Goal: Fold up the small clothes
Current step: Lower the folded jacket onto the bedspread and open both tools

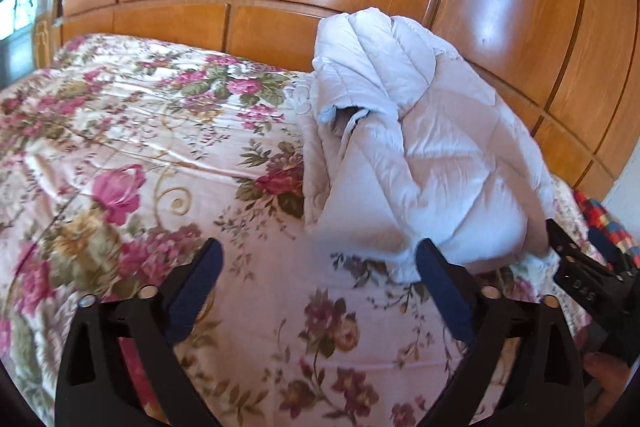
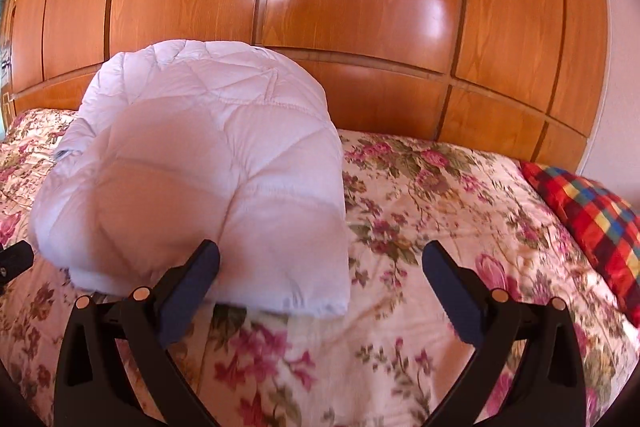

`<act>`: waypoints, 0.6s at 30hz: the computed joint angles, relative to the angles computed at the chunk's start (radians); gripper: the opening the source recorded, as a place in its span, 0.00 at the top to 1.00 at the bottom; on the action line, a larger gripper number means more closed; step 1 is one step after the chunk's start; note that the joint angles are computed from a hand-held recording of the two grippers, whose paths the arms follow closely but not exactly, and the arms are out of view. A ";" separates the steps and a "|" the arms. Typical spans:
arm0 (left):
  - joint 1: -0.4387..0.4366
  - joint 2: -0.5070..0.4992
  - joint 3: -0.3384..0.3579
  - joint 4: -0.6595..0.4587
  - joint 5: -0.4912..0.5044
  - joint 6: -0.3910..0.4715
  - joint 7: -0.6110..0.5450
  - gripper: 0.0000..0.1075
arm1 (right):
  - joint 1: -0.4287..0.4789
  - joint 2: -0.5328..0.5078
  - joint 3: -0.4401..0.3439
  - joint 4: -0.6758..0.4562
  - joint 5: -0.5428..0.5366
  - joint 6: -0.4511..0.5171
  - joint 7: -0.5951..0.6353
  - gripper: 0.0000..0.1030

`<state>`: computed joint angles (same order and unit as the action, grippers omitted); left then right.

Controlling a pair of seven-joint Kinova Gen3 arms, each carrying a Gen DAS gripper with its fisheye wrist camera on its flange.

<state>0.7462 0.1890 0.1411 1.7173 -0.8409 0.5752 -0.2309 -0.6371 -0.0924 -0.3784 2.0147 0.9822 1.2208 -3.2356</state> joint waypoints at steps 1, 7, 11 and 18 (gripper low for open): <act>0.003 -0.004 0.014 0.004 -0.028 0.018 0.028 0.08 | -0.003 -0.003 -0.003 -0.001 -0.013 0.003 -0.002 0.02; 0.018 -0.050 0.036 0.045 -0.045 0.009 0.065 0.07 | -0.019 -0.004 -0.021 -0.006 -0.075 0.019 -0.002 0.02; 0.027 -0.057 0.066 0.045 -0.063 0.063 0.101 0.07 | -0.033 0.003 -0.026 -0.011 -0.092 0.027 0.000 0.02; 0.051 -0.038 0.099 0.001 -0.017 0.210 0.059 0.07 | -0.040 -0.018 -0.027 0.005 -0.153 -0.006 -0.011 0.02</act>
